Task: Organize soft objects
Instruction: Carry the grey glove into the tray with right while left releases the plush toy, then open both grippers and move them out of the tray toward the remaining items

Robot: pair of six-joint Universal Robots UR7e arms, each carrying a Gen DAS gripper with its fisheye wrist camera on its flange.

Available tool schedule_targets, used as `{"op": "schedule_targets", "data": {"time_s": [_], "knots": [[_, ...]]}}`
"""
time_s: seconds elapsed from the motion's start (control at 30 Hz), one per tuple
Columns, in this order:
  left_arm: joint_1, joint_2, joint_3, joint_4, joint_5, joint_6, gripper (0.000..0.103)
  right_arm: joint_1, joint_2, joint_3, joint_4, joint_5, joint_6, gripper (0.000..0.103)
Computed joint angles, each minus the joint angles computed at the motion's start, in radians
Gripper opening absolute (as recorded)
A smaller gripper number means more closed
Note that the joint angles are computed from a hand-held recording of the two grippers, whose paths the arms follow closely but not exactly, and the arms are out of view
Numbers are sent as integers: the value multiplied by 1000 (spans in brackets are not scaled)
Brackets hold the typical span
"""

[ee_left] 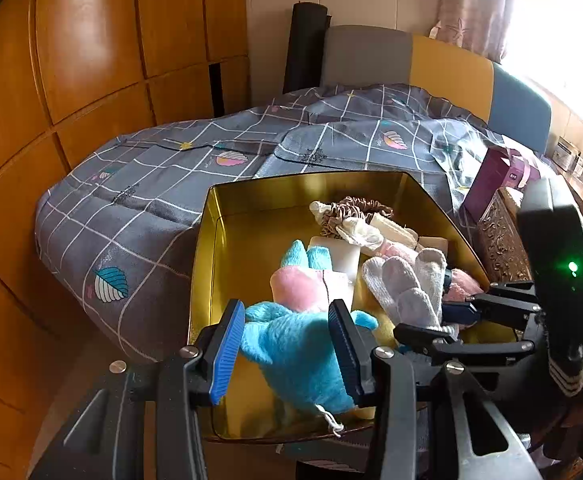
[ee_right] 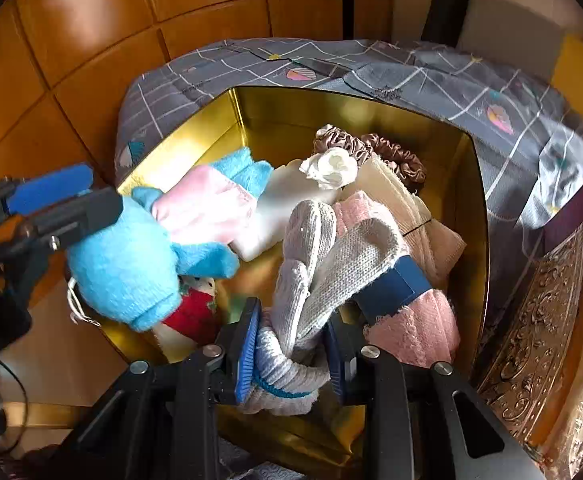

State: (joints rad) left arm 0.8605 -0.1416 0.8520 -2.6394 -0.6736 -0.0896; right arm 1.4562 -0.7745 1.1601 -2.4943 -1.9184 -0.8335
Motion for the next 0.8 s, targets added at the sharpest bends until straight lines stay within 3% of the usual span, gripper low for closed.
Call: {"op": "schedule_targets", "data": {"time_s": [0.3,0.37,0.53,0.8], "knots": [[1,1,-1,10,1,-4,44,13,44,-48,-48,-68,23,32],[0,0,1,9,-1,-6,45,9,34,-38,-46,-55,22,38],[-5,1,1,18,-2,-7,45,2,13,-9,-60,-31,36,43],[-16,3,-4,11,6,7,45,5,-53,72,-147,32,6,66]]}}
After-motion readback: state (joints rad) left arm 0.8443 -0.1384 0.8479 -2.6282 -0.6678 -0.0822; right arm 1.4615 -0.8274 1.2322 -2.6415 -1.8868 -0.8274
